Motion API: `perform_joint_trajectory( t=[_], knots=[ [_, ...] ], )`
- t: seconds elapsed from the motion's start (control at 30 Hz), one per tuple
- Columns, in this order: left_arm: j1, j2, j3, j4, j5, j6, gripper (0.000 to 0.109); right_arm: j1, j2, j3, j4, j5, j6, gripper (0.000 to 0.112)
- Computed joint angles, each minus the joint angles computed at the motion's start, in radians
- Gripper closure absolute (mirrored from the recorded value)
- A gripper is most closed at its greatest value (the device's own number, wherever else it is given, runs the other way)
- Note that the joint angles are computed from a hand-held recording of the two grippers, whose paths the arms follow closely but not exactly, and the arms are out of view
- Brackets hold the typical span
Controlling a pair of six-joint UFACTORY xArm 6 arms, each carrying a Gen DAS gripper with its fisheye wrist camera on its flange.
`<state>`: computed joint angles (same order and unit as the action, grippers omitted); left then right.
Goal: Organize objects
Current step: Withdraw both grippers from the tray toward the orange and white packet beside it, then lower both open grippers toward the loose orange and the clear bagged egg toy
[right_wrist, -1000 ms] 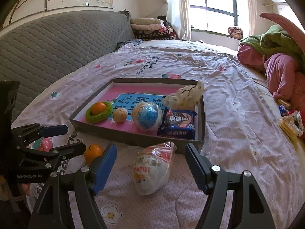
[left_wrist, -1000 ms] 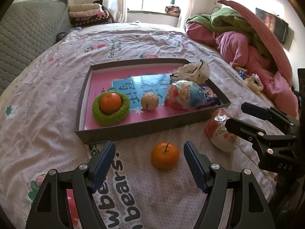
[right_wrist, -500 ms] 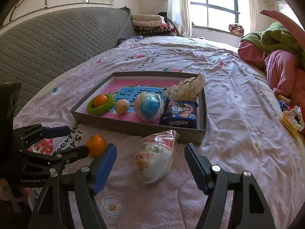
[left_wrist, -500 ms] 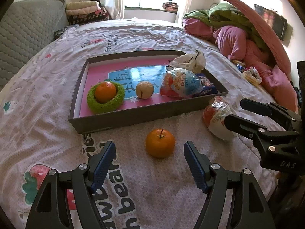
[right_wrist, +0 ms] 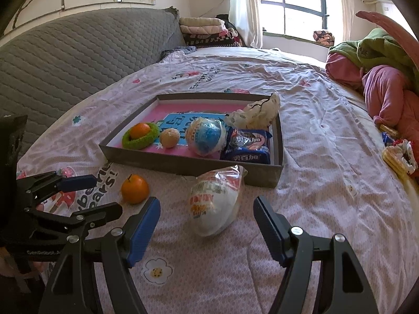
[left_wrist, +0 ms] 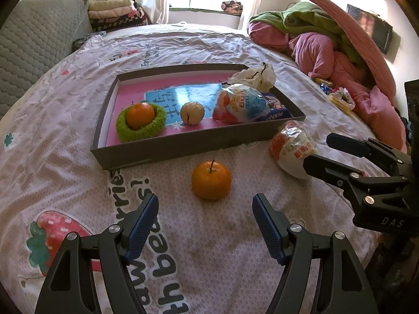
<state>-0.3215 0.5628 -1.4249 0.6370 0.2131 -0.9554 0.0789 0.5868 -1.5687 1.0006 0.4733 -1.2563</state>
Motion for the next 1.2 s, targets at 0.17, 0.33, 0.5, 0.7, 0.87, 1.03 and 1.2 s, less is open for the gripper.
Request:
perform_joint_trajectory(
  t=[0.17, 0.33, 0.5, 0.7, 0.87, 1.03, 1.2],
  knots=[
    [-0.005, -0.010, 0.022, 0.014, -0.005, -0.028, 0.033, -0.001, -0.008, 0.019, -0.006, -0.006, 0.005, 0.039],
    [-0.009, -0.005, 0.026, 0.045, -0.010, -0.059, 0.033, 0.001, -0.008, 0.033, -0.012, -0.017, 0.009, 0.039],
    [-0.008, 0.000, 0.026, 0.036, -0.011, -0.057, 0.033, 0.007, -0.006, 0.042, -0.014, -0.034, 0.004, 0.039],
    [-0.007, 0.014, 0.012, 0.029, -0.005, -0.055, 0.033, 0.007, 0.003, 0.036, -0.023, -0.029, 0.016, 0.039],
    [-0.003, 0.025, 0.000, 0.043, -0.005, -0.074, 0.033, 0.007, 0.018, 0.022, -0.033, -0.028, 0.038, 0.039],
    [0.001, 0.038, -0.016, 0.048, -0.007, -0.082, 0.033, 0.007, 0.038, 0.002, -0.046, -0.021, 0.064, 0.039],
    [0.003, 0.051, -0.030, 0.022, -0.015, -0.058, 0.033, 0.011, 0.052, -0.010, -0.052, -0.030, 0.070, 0.039]
  ],
)
